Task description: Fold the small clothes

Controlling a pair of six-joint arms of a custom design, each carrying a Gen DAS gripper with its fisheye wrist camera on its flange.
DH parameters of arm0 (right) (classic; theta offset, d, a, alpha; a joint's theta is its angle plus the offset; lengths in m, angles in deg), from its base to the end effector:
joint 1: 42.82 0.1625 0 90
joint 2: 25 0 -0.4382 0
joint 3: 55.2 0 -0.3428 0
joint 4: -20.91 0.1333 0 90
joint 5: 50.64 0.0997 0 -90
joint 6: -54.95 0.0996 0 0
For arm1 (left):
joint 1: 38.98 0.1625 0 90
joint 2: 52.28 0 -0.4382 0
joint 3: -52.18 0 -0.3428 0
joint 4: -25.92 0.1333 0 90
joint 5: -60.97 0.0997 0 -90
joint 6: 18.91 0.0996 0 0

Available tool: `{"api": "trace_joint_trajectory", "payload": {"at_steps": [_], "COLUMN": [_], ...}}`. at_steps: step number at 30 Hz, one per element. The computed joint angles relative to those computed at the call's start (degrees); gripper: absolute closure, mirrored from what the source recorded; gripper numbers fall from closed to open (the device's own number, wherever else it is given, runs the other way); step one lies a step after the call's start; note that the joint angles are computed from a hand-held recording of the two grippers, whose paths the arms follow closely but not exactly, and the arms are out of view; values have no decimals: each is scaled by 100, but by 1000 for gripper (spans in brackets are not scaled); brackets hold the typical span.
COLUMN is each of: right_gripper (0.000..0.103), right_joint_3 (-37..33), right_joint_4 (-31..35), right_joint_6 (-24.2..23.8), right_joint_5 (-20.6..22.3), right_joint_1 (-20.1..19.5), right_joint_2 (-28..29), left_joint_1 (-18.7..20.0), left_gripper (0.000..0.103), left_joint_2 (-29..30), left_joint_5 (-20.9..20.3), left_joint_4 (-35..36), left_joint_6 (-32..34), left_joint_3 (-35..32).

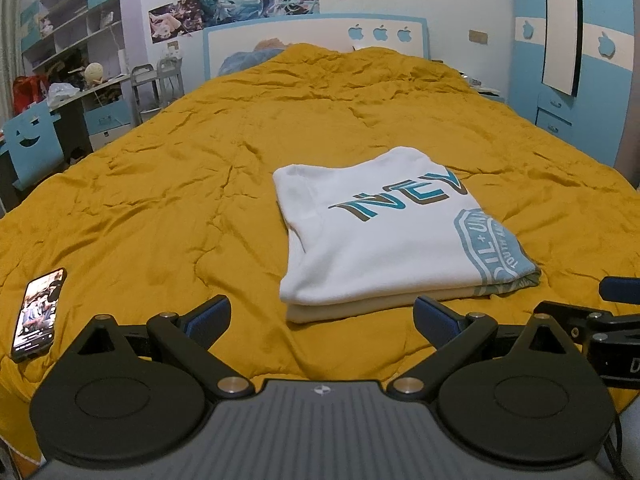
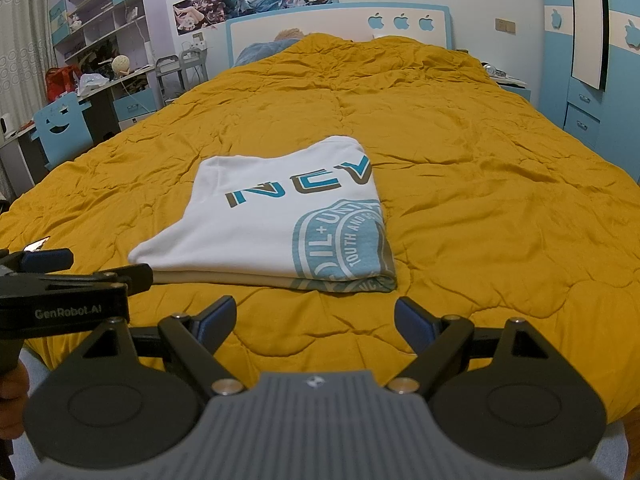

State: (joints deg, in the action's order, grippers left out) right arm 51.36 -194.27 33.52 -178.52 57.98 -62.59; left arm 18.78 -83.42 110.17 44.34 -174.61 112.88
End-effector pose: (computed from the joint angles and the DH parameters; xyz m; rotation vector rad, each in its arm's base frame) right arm 0.1816 -0.5670 0.1490 0.2219 -2.2114 1.0930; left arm -0.1788 -0.6553 0.0972 0.8073 2.2012 -0.9490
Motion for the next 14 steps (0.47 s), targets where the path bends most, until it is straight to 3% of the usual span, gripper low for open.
{"api": "trace_joint_trajectory", "payload": {"at_steps": [14], "right_gripper": [21], "right_joint_3": [-9], "right_joint_4": [1], "right_joint_6": [8], "right_joint_5": [-19], "right_joint_1": [13], "right_joint_2": [15], "left_joint_1": [-3], "left_gripper": [0], "left_joint_2": [-3], "left_joint_5": [-5], "left_joint_4": [38], "left_joint_6": [85], "left_joint_3": [-7]}}
